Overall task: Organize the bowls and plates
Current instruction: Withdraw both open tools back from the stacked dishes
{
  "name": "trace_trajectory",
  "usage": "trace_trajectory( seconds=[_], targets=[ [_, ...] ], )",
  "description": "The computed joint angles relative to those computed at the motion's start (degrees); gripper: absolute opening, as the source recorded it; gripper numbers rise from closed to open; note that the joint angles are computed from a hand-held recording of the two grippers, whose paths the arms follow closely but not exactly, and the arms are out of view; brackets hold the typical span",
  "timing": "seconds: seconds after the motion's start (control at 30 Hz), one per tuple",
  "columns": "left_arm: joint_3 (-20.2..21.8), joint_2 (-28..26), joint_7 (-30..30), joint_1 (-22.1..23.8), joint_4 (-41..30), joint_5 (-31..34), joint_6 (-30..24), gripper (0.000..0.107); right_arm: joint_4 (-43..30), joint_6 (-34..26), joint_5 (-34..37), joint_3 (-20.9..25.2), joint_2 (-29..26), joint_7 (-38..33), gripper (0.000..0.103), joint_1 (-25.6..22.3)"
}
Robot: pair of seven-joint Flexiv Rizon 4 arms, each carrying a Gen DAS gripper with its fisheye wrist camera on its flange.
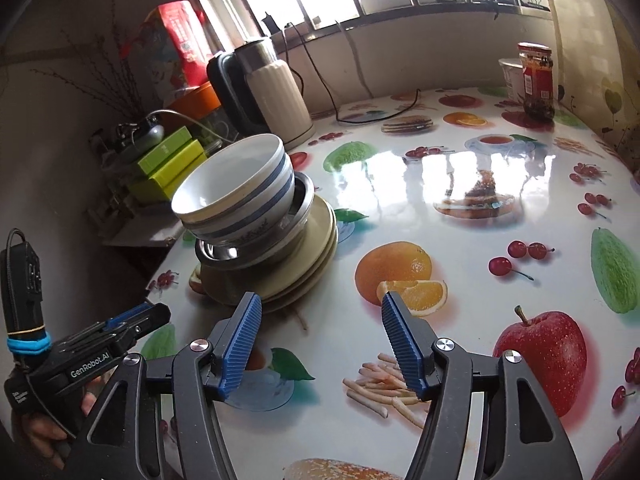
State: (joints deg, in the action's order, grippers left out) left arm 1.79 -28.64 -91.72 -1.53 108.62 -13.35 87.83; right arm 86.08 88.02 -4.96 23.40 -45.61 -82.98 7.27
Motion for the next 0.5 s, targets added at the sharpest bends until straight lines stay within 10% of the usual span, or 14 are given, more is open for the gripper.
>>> trace_trajectory(
  seconds=[0.5],
  targets=[
    [10.2, -1.1, -7.4, -9.7, -1.0, 9.0, -3.5, 0.041, 10.6, 3.3, -6.9, -20.1, 4.7, 11.9, 0.07, 14.8]
  ],
)
